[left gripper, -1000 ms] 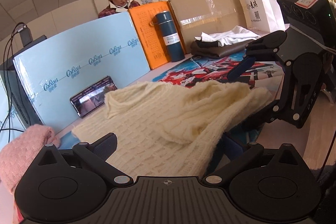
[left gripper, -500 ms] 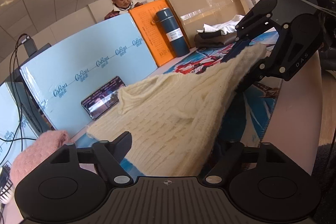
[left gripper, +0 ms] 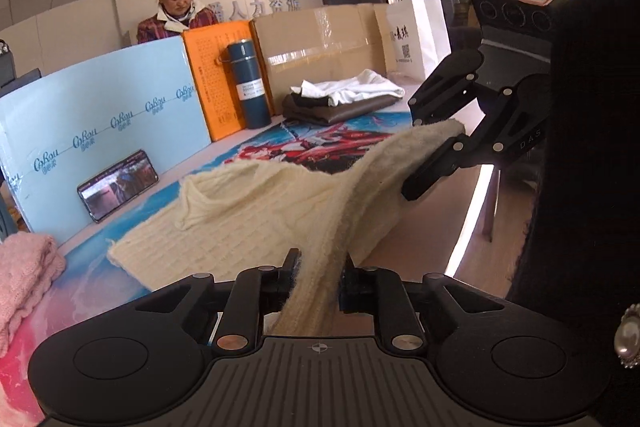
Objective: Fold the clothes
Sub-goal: 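Lift the hem with both grippers and fold it over toward the collar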
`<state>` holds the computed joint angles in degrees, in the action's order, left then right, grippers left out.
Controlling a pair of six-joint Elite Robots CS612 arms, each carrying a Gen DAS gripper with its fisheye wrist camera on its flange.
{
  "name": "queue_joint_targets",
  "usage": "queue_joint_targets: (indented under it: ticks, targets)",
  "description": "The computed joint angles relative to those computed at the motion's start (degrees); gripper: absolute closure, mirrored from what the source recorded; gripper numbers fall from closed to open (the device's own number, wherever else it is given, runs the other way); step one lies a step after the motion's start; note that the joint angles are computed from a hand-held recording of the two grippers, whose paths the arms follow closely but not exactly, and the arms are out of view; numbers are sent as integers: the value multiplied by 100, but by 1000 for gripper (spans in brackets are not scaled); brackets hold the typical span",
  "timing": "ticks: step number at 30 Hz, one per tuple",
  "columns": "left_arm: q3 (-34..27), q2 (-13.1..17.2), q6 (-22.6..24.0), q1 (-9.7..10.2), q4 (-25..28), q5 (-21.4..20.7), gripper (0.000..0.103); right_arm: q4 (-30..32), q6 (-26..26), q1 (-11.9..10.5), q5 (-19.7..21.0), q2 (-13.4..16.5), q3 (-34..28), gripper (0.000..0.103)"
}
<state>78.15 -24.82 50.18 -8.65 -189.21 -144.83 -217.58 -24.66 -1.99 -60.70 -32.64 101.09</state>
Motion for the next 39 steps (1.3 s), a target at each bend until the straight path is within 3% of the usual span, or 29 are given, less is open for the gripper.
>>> queue_joint_targets:
  ticks: [4,7,10,14,18,22,23,25,31,34,36,39]
  targets:
    - [-415,363,-1318,-27,-917,-4,85,-264,1029,-123,81,263,-459,86]
    - [-692,601,-2385,-35,-1223,312,79,-182,1502,-202,221,459,-769,86]
    - [-1103,869,-3640,9,-1577,183,77,-139,2013,-300,509,612,-1058,87]
    - [-1601,1117,-4633,-18,-2122,145,80,-55,2285,-320,533,695,-1374,87]
    - [-1931,1224,-5191,-112,-2438,556,82,-294,2686,-313,344,882,-1851,87]
    - [-2340,1332,-6094,-212,-2215,1081,82,-70,3128,-288,-39,1077,-2419,87]
    - [-2428,1349,-6232,-235,-2117,1185,82,37,3243,-284,-123,1131,-2572,87]
    - [-2407,1286,-6056,-303,-1868,1534,82,252,3346,-274,-261,1212,-2808,87]
    - [-2578,1267,-5839,-440,-1108,2301,82,1007,2906,-149,-911,1303,-3249,86]
    - [-2790,1356,-5958,-485,-774,2568,82,1430,2897,-113,-1271,1350,-3447,68]
    - [-2953,1436,-6121,-485,-548,2589,82,1622,3025,-96,-1565,1383,-3552,44]
    - [-3032,1470,-6147,-497,-324,2686,83,1463,3385,-105,-1894,1389,-3537,31]
